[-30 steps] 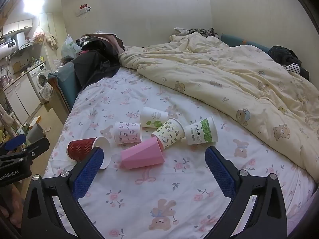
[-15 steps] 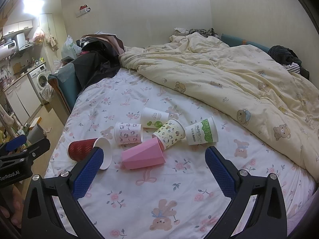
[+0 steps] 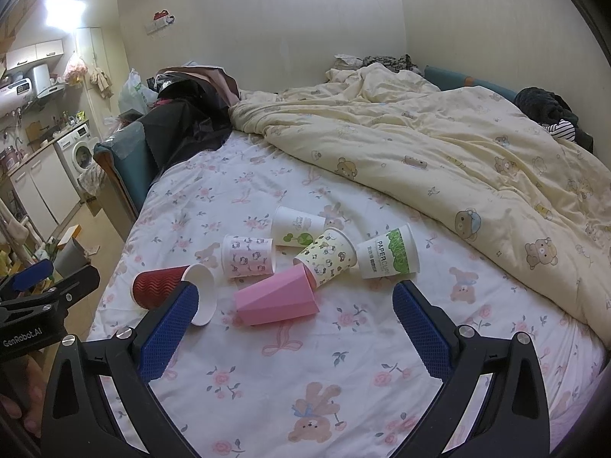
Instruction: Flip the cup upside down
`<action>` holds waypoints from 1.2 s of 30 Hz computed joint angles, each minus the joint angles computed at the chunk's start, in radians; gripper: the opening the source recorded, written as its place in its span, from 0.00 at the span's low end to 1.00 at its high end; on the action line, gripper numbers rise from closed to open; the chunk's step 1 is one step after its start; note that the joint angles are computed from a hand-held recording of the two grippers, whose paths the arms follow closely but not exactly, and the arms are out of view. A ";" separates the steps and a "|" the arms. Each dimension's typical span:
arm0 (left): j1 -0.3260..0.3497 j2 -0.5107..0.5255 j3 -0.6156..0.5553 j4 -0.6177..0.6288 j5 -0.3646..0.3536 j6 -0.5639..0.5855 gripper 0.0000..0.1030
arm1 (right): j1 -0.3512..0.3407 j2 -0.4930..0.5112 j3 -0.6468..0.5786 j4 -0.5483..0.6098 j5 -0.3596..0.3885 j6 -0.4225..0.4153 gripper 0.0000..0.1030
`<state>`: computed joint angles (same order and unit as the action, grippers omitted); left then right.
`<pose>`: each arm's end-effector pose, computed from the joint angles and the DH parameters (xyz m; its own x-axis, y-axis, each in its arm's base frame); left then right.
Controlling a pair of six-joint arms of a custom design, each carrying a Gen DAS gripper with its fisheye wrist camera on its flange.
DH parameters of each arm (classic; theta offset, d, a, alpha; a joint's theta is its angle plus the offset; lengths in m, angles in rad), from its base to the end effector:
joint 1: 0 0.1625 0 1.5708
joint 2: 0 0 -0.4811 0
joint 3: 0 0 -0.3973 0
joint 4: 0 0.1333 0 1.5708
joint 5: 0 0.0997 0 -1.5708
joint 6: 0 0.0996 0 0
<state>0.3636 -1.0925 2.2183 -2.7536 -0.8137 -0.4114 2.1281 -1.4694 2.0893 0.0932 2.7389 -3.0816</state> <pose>-0.3919 -0.3650 0.1644 -0.6436 0.4679 -0.6057 0.7373 0.5915 -0.3264 0.2133 -0.2634 0.3094 -0.7201 0.4159 0.5554 -0.3034 0.5312 -0.7911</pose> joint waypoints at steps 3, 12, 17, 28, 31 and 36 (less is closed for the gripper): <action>0.001 -0.009 0.008 0.003 0.002 -0.002 1.00 | 0.000 0.002 -0.002 0.002 0.002 0.002 1.00; 0.012 -0.013 0.010 0.003 0.002 0.000 1.00 | 0.000 -0.001 0.010 0.001 -0.006 0.015 1.00; 0.018 -0.015 0.008 0.008 -0.006 -0.005 1.00 | 0.000 -0.002 0.010 0.004 -0.008 0.019 1.00; 0.017 -0.008 0.004 0.008 -0.004 -0.009 1.00 | 0.001 0.000 0.008 0.008 -0.007 0.023 1.00; 0.014 -0.003 0.002 0.011 0.002 -0.012 1.00 | 0.001 0.001 0.006 0.012 -0.005 0.026 1.00; 0.008 -0.002 0.002 0.010 -0.001 -0.016 1.00 | 0.001 -0.006 0.007 0.016 -0.007 0.034 1.00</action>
